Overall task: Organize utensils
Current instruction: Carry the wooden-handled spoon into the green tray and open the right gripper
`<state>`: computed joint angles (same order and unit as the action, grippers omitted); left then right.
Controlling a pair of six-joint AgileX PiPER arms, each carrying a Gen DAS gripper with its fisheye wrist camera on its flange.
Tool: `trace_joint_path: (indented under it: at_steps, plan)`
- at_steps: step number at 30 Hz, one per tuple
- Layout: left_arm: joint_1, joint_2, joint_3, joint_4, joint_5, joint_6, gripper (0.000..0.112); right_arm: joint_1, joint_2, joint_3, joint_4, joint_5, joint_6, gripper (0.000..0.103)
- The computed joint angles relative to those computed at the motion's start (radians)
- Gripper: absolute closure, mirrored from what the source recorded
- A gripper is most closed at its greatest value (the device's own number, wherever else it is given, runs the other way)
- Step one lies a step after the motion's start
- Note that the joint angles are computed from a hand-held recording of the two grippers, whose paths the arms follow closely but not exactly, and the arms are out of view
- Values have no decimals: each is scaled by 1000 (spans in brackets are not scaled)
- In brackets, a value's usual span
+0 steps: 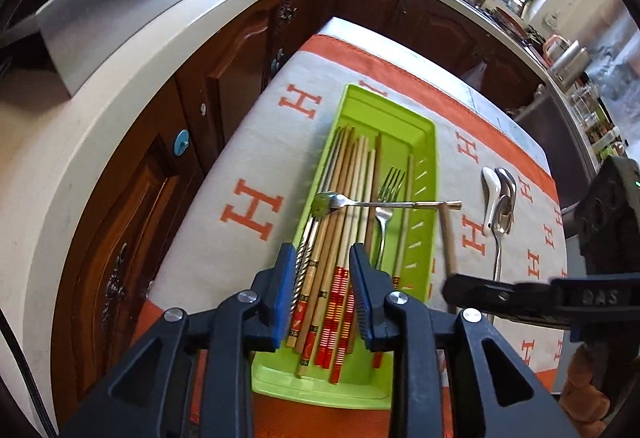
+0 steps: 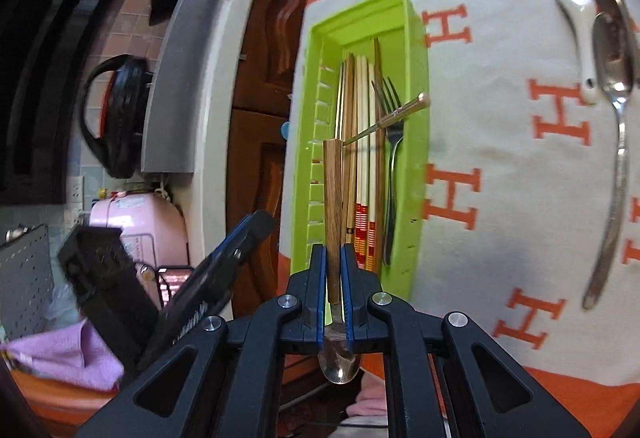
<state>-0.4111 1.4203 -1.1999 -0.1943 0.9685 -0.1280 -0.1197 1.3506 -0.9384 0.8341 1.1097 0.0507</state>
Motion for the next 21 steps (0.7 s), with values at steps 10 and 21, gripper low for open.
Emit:
trace_joint_path:
  at_steps: [10, 21]
  plan:
    - [85, 31, 51, -109, -31, 110, 86, 62, 266, -141, -61, -51, 189, 96]
    - [79, 69, 66, -138, -50, 141, 83, 133, 414, -394, -243, -102, 261, 86]
